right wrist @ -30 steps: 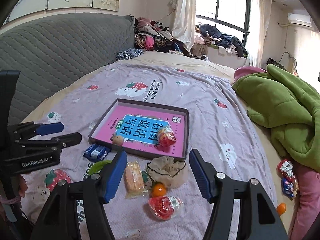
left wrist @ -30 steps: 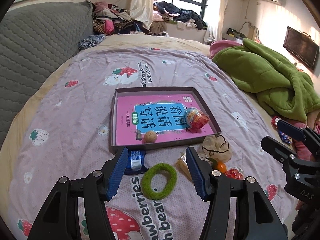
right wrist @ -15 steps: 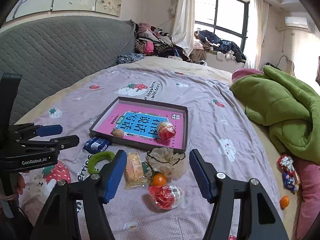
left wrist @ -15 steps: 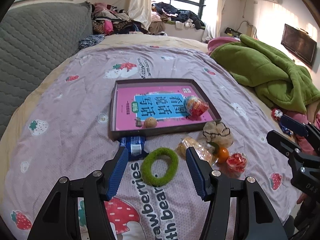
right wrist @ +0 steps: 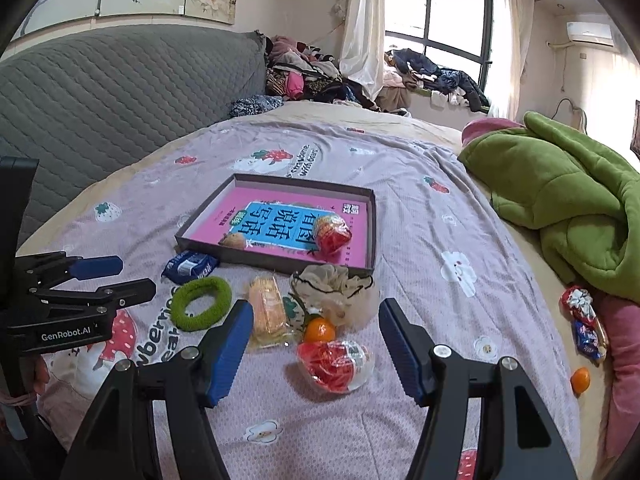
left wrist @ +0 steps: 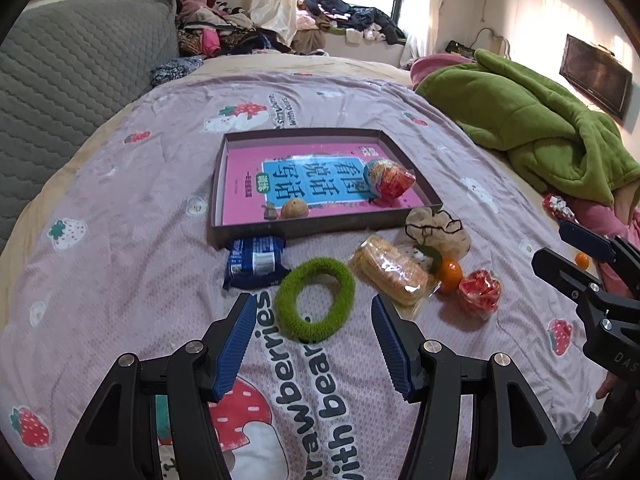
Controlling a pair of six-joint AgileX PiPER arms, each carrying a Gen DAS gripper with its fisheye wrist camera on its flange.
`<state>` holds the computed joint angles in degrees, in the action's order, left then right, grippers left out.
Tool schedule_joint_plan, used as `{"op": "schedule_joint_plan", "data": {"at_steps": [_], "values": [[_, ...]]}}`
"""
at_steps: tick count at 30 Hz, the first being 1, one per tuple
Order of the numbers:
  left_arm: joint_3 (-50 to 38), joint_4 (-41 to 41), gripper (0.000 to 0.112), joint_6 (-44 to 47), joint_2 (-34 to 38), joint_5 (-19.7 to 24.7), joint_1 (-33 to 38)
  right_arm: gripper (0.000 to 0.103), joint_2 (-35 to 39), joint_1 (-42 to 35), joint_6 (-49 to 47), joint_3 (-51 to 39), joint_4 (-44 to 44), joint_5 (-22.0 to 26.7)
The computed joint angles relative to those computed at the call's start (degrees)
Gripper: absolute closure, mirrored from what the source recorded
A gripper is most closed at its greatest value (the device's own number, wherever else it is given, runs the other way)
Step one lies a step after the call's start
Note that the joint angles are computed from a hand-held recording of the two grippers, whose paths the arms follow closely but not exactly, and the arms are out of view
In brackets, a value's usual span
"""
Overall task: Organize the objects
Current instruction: 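Withdraw both tools from the tray back toward the remaining items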
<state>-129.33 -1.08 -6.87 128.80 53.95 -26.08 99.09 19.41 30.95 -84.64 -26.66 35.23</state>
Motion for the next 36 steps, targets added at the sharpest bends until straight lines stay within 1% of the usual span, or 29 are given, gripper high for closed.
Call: {"op": "schedule_joint_plan", "data": {"at_steps": [5, 13, 22, 31, 33, 36], "values": [[1.4, -0.1, 0.051, 0.0, 0.3, -0.6, 0.2, 0.038, 0.0, -0.3, 0.8, 1.7, -0.4, -0.6], [1.1, 0.0, 0.051, -0.9, 2.0, 0.3, 0.3, 0.038, 0.1, -1.6, 1.1, 3.7, 0.4, -2.0], [2.4, -0.7, 0.051, -0.7, 2.5, -0.1, 0.5, 0.038, 1.3, -1.6, 1.3, 5.2, 0.6, -2.2], [0.7, -0.9, 0.051, -1.4, 4.4, 1.2, 0.9, 0.038, 2.6, -1.9, 0.7, 5.5, 1.6, -2.8], [-0.4, -0.7, 0.051, -1.6, 5.2, 1.7, 1.0, 0.038, 3.0, -2.0, 0.5, 5.5, 1.9, -2.9], [-4.3, -0.7, 0.051, -2.0, 7.6, 3.8, 1.2, 0.038, 3.5, -2.3, 0.2, 5.4, 2.4, -3.1]]}}
